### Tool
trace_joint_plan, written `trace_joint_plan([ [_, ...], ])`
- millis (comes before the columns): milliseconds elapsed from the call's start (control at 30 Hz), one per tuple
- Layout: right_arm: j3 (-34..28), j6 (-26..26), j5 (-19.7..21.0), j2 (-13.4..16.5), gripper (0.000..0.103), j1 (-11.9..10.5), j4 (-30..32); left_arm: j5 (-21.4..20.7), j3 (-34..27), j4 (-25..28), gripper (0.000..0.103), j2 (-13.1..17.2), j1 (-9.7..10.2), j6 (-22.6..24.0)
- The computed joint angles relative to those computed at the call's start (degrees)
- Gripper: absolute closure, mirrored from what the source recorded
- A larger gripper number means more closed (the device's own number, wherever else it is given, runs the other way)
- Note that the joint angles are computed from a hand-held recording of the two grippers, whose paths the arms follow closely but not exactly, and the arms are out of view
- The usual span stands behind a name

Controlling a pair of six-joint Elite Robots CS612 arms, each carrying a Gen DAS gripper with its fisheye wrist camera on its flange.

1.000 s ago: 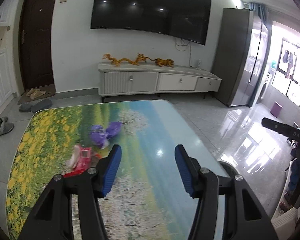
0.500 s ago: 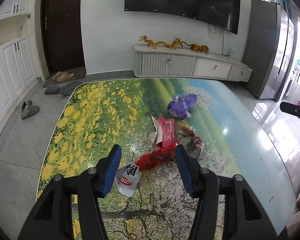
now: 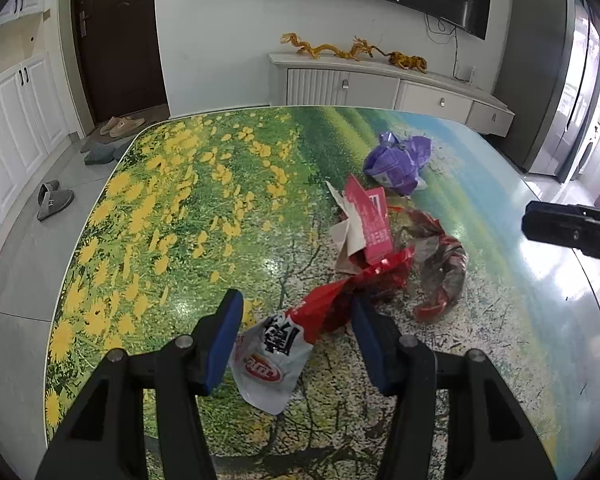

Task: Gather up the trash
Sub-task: 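Grasp the red-white chip bag with the left tool while the right tool grasps the red plastic bag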

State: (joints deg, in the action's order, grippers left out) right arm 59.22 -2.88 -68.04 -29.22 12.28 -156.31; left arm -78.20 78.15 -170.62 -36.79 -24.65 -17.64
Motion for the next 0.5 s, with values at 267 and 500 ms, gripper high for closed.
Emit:
trace_joint_plan([
  [267,-5.6,-3.0,2.4,3.3,0.047,1.3,5.8,0.1,-0.9,0.4,0.071,0.6,0.53,-0.5],
  [500,-8.4,-3.5,2.4,5.1,0.06,1.8,8.4,0.4,-1.0,-0.1,0.082,0.8,1.25,-5.5],
])
